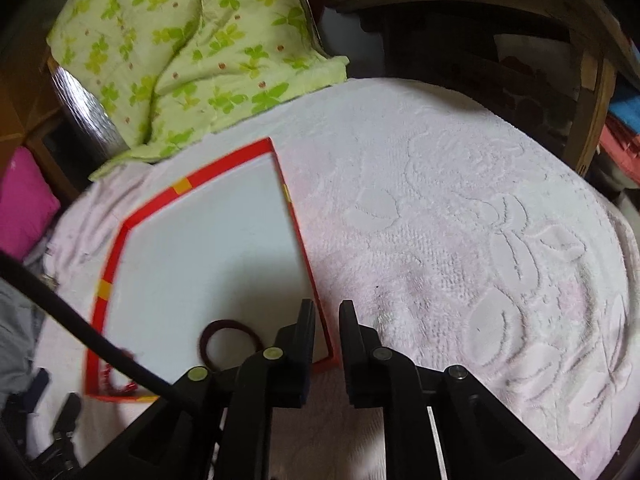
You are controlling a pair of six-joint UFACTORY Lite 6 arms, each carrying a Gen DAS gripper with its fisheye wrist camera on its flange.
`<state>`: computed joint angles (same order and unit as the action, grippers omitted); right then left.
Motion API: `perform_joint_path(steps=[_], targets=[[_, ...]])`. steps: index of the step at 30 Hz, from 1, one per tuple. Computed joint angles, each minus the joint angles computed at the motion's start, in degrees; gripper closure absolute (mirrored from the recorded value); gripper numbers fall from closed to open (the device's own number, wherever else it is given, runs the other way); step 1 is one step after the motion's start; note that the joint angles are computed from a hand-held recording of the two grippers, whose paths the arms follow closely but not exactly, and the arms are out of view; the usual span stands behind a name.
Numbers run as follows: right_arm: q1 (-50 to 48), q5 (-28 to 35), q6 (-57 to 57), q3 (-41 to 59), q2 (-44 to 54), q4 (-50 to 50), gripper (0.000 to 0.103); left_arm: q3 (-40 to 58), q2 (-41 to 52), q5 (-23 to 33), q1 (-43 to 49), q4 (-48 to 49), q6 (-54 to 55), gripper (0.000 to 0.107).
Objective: Organize jewelry
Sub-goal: 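Move the left tool to the silver bangle while the right tool grasps the pink beaded bracelet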
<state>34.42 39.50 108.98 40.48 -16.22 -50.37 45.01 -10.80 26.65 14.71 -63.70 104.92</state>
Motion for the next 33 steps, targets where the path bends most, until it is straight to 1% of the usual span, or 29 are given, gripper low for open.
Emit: perform_joint_path(steps=[1,2,3,4,8,12,14,17,18,20,21,22,24,26,27,28,29,30,32,33], targets=[[0.16,-0.55,-0.65,-1.06,-2.00,0.82,0.085,0.29,0.12,0.98,0.78,1.46,-1.35,0.047],[0.48,-1.29,-1.82,-2.53,-4.84,2.42,0.077,0.94,0.59,2.20,1.71,3.24,-2.97,0.047],[1.03,-1.83,-2.29,-4.01,-7.47,3.48,0.072,1.48,0.96,3.54,2.76,5.10,-4.59,0.047],[1.83,-2.17,-2.18,-5.05,-9.31,3.96,0.070,2.14,1.43,5.25,4.09,7.06,-6.15,0.047],[4.99,-5.20,-5.61,-8.90,-16.69,7.86,0.069,2.76,1.84,10.49,8.10,10.64,-8.12,0.047],[8.95,-9.45,-5.56,-11.26,-21.45,8.30,0.069,2.89,1.33,16.51,11.29,12.41,-8.24,0.047],[11.21,-10.40,-2.63,-11.44,-21.51,6.78,0.069,2.73,1.19,19.34,12.29,13.29,-8.58,0.047],[13.74,-9.69,0.90,-11.59,-20.36,6.69,0.069,2.10,1.39,19.88,10.88,15.37,-10.78,0.047],[13.56,-11.03,1.78,-12.14,-19.81,7.50,0.069,1.85,1.37,20.08,10.11,16.20,-11.71,0.047],[10.93,-14.23,-1.05,-12.22,-17.82,11.59,0.069,1.40,1.45,21.93,8.62,17.69,-12.70,0.047],[10.09,-15.27,-1.74,-12.13,-16.82,12.72,0.069,0.70,0.86,22.01,7.68,18.04,-12.99,0.047],[9.36,-16.11,-2.06,-12.10,-16.07,13.03,0.069,-0.02,0.23,21.90,6.85,18.35,-13.05,0.043],[8.51,-15.85,-1.22,-11.53,-14.41,12.18,0.069,-1.72,-1.05,21.58,5.37,18.61,-12.36,0.039],[7.28,-14.70,-2.15,-11.49,-13.33,13.72,0.069,-3.23,-2.16,21.48,3.91,19.17,-12.08,0.039],[6.37,-14.91,-3.37,-11.56,-12.83,15.22,0.070,-4.18,-2.71,21.32,2.76,19.53,-12.13,0.039],[5.54,-15.20,-4.16,-11.82,-12.50,16.33,0.074,-4.97,-3.26,21.02,1.80,19.87,-12.39,0.039],[4.81,-15.64,-5.05,-11.81,-11.78,16.89,0.086,-5.55,-3.65,20.89,1.35,20.18,-12.36,0.039],[4.20,-15.97,-6.67,-11.95,-11.74,17.73,0.090,-6.36,-4.05,20.38,0.28,20.53,-12.47,0.039],[4.51,-15.50,-5.20,-11.38,-11.32,15.20,0.095,-7.21,-4.13,20.21,-1.42,20.92,-13.00,0.039],[5.00,-14.68,-4.01,-11.03,-11.37,13.48,0.095,-7.41,-4.06,20.39,-2.01,21.12,-13.50,0.039]])
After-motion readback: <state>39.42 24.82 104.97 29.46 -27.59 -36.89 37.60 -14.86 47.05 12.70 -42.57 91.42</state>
